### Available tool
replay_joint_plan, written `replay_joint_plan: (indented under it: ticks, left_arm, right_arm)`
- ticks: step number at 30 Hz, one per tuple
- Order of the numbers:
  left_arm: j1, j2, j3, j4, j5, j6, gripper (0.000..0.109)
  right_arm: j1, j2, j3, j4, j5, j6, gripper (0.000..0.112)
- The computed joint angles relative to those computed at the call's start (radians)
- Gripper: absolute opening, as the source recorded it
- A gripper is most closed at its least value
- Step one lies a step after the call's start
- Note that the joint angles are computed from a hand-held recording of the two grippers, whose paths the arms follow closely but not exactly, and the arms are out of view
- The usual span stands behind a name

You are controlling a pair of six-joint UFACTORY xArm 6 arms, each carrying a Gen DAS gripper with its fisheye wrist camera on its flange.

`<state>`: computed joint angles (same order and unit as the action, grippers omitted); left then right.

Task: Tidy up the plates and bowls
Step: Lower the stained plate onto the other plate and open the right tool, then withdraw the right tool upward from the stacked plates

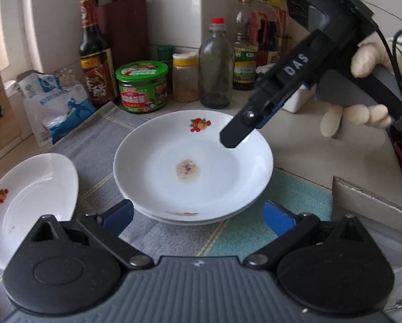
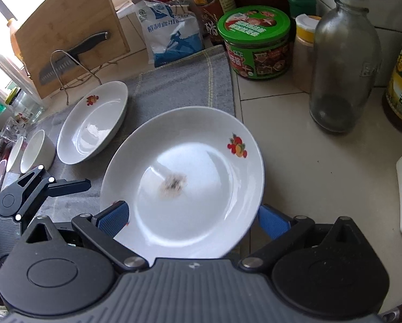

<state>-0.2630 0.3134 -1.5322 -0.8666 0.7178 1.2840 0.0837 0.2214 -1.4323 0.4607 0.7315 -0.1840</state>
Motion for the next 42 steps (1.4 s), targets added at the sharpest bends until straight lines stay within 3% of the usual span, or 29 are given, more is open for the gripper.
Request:
replay_joint_plan:
  ticks: [5,15,21,27,33,35,38,42]
  left_arm:
    - [0.019,-0.051,0.069,-0.02,-0.065,-0.017,0.102]
    - [0.058,-0.14,0.208,0.018,-0.243,-0.122,0.102]
    - [0.068,-0.147,0.257,0.17,-0.356,-0.315,0.102]
    - [0.074,-0.131,0.291,0.584,-0.479,-0.8,0.102]
    - [0.09,-0.139,0.322,0.822,-0.511,-1.03,0.102]
    - [0.091,-0.128,0.314,0.863,-0.512,-1.072,0.102]
    - [0.083,-0.086,0.271,0.825,-0.507,-1.043,0.102]
    - [0.071,-0.009,0.199,0.776,-0.531,-0.987,0.102]
  right_arm:
    - [0.037,-0.052,0.064,-0.086,-0.095,0.03,0.103]
    - [0.132,-0.116,0.159,-0.433,-0.304,0.214,0.103]
    - [0.151,-0.091,0.134,-0.37,-0.357,0.105,0.103]
    - [0.159,0.031,-0.022,-0.099,-0.301,-0.204,0.103]
    - [0.163,0.115,-0.125,0.032,-0.218,-0.337,0.103]
    - [0.165,0.121,-0.132,0.05,-0.206,-0.356,0.103]
    - [0.163,0.124,-0.134,0.067,-0.201,-0.371,0.103]
    - [0.161,0.131,-0.148,-0.035,-0.212,-0.271,0.103]
